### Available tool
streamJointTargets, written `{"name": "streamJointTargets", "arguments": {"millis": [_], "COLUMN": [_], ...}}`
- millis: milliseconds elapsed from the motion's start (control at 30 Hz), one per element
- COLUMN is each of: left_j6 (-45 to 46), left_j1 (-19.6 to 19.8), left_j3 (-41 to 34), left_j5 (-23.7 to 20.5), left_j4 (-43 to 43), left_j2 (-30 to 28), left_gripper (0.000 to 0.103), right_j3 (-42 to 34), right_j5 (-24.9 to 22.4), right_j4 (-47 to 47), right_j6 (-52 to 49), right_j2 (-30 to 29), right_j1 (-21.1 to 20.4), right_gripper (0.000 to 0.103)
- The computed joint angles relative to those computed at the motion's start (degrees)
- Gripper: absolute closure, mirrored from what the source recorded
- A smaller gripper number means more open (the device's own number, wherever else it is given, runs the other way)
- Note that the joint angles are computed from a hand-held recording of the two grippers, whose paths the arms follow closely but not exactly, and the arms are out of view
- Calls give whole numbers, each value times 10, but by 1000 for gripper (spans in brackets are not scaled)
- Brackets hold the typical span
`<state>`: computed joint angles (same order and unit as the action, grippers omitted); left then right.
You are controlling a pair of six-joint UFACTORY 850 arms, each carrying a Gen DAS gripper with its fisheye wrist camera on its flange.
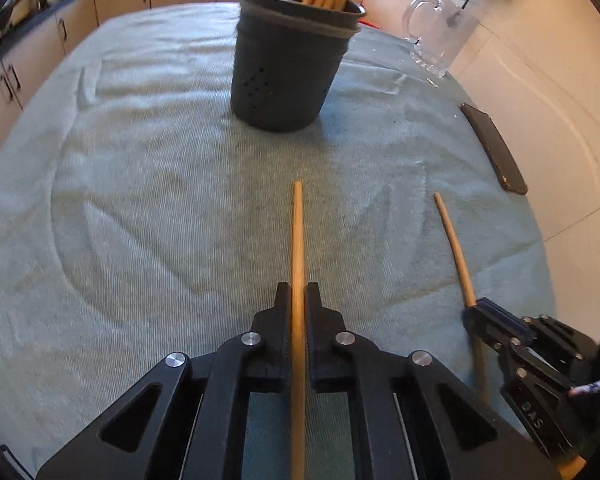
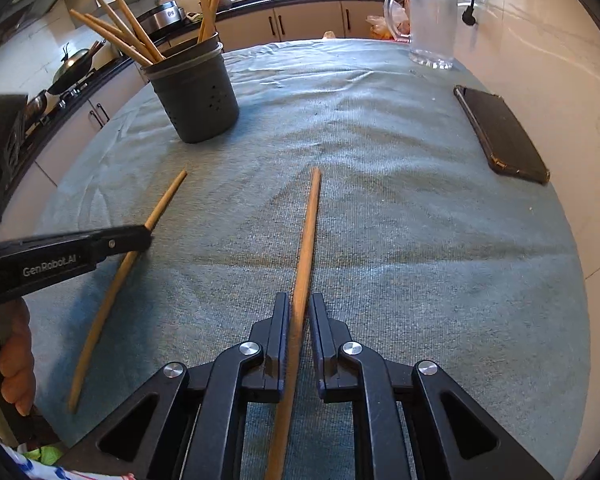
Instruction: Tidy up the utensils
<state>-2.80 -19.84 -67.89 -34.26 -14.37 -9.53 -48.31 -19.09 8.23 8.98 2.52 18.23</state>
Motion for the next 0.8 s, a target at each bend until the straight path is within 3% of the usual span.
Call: {"name": "streamJointTargets", "arguments": {"millis": [100,467,800], "left_j6": [18,-14,16], "left_j1": [6,-2,4], "left_j3": [-7,-77,-66], "left_j5": [-14,-46,-19], "left_j4": [-17,51,26], "left_j2": [-1,-60,-54], "left_gripper": [96,90,90], "right_j3": [-8,-77,-127], "right_j5": [-10,-64,-83], "right_j4": [12,-30,-130], "right_j6": [-21,-18,58], "right_j2": [-7,-66,-110], "right_j1": [-5,-13,0], "right_gripper": [90,89,88]}}
